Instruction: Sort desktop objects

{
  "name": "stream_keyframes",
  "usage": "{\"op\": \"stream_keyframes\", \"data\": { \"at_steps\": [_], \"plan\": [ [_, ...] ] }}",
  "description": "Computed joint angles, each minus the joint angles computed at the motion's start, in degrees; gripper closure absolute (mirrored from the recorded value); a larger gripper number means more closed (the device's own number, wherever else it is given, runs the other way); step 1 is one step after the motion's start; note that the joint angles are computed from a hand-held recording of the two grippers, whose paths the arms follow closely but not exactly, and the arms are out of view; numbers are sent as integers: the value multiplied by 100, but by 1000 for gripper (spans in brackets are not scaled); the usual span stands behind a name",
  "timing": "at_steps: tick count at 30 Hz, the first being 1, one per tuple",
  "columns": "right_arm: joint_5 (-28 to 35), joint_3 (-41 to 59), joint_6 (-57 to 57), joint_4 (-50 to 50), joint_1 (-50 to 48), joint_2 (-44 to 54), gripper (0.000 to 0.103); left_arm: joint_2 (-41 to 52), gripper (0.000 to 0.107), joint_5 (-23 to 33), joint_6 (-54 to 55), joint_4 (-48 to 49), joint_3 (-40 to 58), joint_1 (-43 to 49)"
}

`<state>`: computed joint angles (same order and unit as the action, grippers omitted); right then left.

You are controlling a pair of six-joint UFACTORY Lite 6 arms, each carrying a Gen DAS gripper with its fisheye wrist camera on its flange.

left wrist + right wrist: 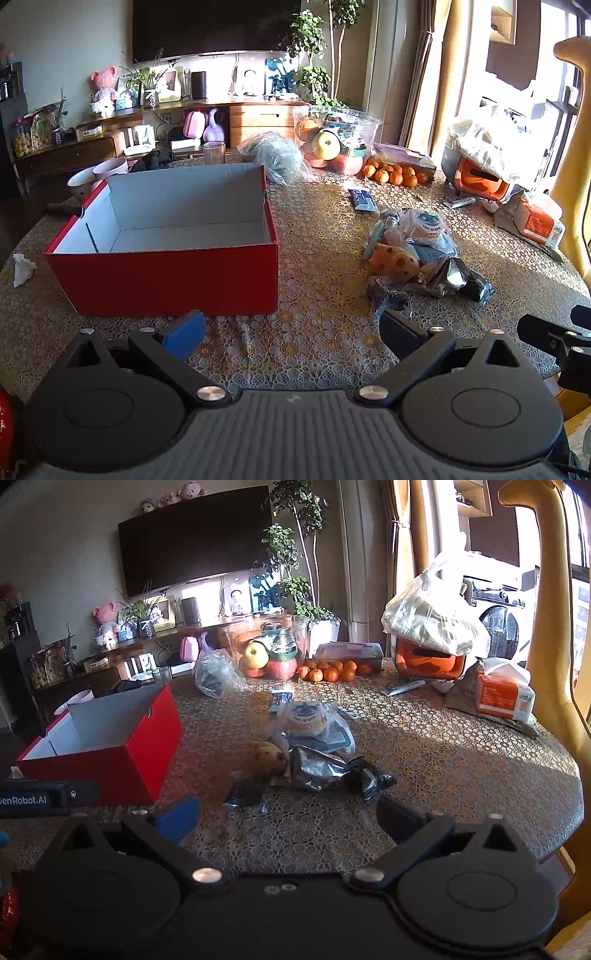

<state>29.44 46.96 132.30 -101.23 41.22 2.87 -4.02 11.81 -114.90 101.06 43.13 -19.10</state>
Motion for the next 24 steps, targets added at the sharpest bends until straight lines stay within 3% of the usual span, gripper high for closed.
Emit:
{"op": "stream_keyframes", "data": {
  "at_steps": [8,19,24],
  "plan": [
    [-206,187,53,-424,-362,262,8,430,6,-85,-1114,1338,403,-103],
    [-440,375,456,-1184,-948,635,12,1356,6,-64,-669,905,1275,-217],
    [-573,441,752,-1708,-1331,911,12,1876,6,-160,-1122,1540,1696,-269]
  ]
}}
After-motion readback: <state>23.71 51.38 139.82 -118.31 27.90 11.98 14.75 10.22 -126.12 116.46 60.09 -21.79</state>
